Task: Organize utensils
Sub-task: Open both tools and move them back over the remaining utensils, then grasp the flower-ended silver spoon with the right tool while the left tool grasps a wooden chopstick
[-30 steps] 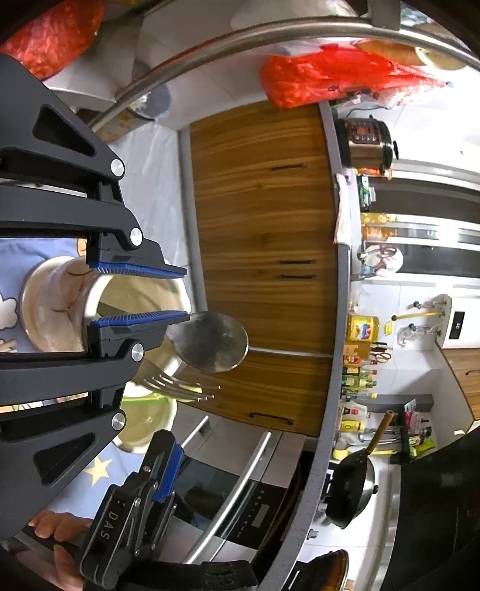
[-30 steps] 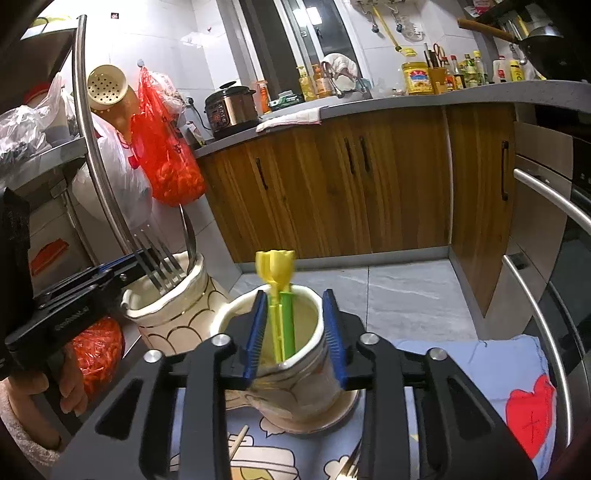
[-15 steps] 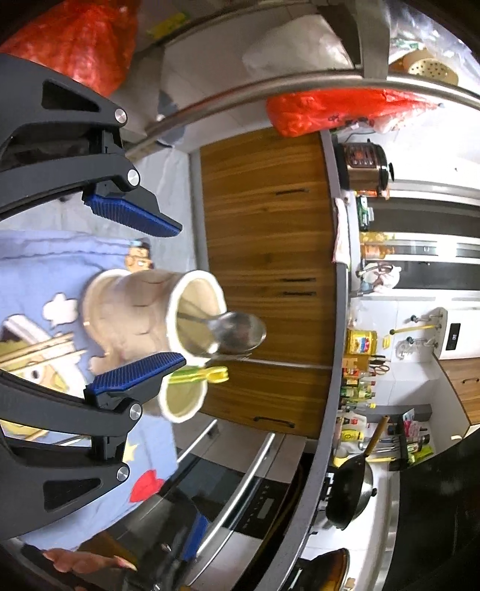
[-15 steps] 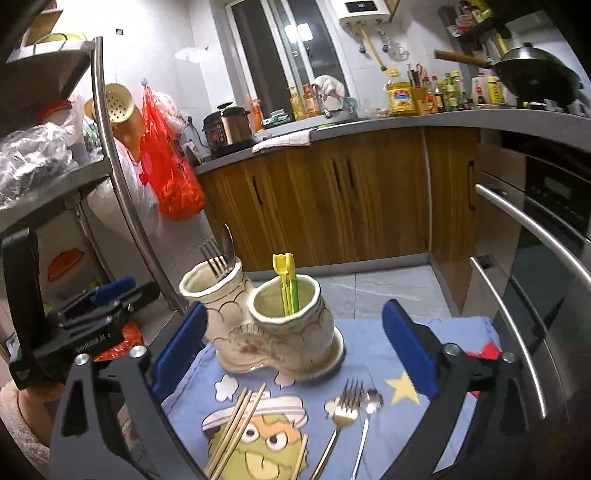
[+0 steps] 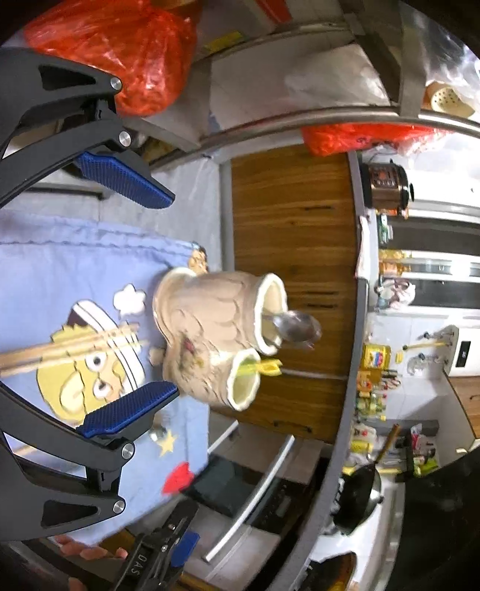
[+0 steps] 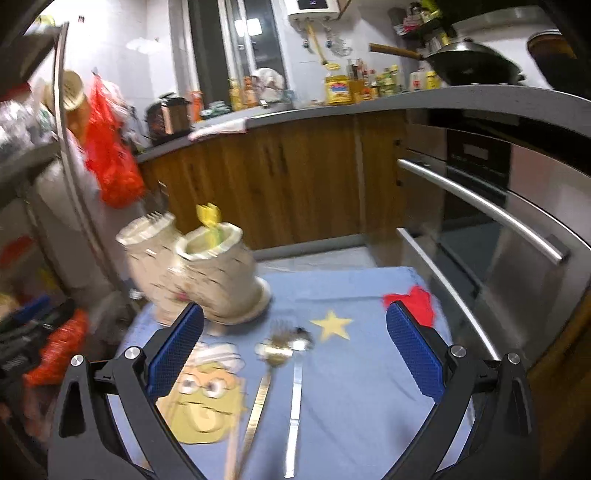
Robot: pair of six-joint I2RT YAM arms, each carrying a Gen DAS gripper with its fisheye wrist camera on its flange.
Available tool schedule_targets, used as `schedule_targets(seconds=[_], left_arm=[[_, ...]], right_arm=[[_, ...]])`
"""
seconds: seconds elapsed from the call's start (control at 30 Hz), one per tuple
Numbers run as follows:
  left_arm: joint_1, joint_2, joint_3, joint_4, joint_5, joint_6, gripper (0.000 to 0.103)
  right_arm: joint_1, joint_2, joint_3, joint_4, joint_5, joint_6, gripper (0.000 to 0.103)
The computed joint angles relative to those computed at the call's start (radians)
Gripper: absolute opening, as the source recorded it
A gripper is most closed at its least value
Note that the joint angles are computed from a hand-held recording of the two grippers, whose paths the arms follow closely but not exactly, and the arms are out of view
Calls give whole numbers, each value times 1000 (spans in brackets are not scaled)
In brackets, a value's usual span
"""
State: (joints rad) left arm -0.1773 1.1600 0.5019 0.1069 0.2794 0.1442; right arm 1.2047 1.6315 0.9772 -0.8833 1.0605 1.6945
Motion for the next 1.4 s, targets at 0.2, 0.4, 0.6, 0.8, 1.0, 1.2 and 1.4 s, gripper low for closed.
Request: schedule_targets(seconds=[0.2,0.4,0.6,0.8,1.0,1.2,1.4], left_arm=[[-5,192,-42,166,-52,37,95],[-58,371,13,183,-103,130,95],[-73,430,64,107,-100,140,92],[-56,465,121,-7,-44,139,71],[-93,470,123,-44,-36,136,56],[-128,454,117,-62,-70,124,42],[-193,439,95,-44,-138,137,25]], right_arm=[[-61,63,-80,157,-70,-132,98],[-158,38,-209,434,-213,-326,97],[-205,52,-232,519,-301,-392,86],[-240,67,-255,613,-399,-456,60],[-238,71,-257,641,-425,-475,43],[-222,80,-241,623,-426,-488,37],[-222,88,-237,620,-430,-498,33]])
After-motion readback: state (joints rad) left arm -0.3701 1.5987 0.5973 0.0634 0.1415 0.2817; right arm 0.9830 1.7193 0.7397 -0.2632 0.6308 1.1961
